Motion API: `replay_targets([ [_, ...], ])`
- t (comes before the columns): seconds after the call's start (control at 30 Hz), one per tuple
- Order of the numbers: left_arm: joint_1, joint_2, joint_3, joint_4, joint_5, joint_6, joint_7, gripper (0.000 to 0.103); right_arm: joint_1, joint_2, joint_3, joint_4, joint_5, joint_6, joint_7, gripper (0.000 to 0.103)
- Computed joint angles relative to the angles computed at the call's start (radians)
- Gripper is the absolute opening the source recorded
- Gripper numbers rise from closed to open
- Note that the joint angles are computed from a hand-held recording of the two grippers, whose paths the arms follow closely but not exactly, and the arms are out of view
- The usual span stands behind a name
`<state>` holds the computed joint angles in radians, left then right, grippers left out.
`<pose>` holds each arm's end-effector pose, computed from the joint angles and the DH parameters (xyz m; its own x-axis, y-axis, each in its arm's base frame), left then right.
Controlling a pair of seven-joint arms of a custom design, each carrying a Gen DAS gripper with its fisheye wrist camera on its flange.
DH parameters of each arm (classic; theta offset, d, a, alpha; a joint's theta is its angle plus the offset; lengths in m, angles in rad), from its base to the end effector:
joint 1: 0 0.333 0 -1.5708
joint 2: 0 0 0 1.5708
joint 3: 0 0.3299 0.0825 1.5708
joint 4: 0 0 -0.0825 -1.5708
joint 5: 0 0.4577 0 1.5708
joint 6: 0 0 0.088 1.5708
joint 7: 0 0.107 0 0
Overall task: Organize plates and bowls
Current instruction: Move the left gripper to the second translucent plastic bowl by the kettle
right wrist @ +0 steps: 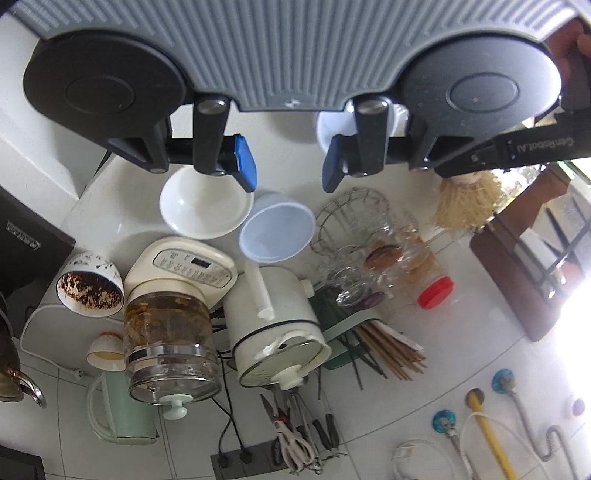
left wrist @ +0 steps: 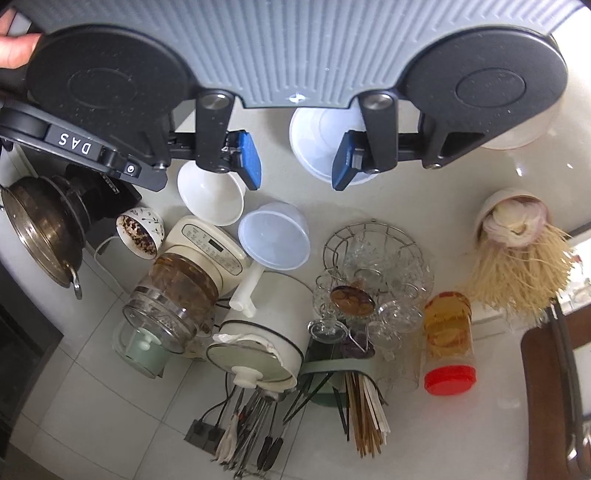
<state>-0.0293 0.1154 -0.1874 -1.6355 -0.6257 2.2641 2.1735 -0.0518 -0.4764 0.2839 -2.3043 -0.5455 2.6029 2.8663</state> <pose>0.6960 -0.1620 0.6069 -0.5734 -0.7693 0.2819 -0.7111 0.2964 -0.6376 0.5074 0.1498 0.5974 -0.4732 -0.8198 -0.3224 -0.4397 0.5370 -0.7200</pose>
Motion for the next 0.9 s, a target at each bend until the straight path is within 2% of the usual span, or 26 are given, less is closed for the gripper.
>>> replay_targets([
  [0.27, -0.036, 0.148, -0.033, 0.147, 0.138, 0.008, -0.183, 0.048, 0.002, 0.072, -0.094, 0.023, 0.078, 0.053, -0.120, 0.043],
  [0.33, -0.038, 0.196, -0.044, 0.202, 0.163, -0.016, -0.233, 0.048, 0.004, 0.098, -0.118, 0.032, 0.105, 0.079, -0.168, 0.043],
  [0.43, -0.049, 0.256, -0.057, 0.261, 0.218, -0.014, -0.278, 0.048, -0.007, 0.140, -0.135, 0.048, 0.126, 0.111, -0.213, 0.043],
  [0.77, -0.081, 0.444, -0.078, 0.462, 0.360, -0.056, -0.431, 0.048, 0.061, 0.310, -0.242, 0.135, 0.361, 0.195, -0.476, 0.043],
  [0.9, -0.089, 0.518, -0.089, 0.553, 0.379, -0.093, -0.484, 0.048, 0.069, 0.367, -0.264, 0.174, 0.396, 0.203, -0.557, 0.043],
])
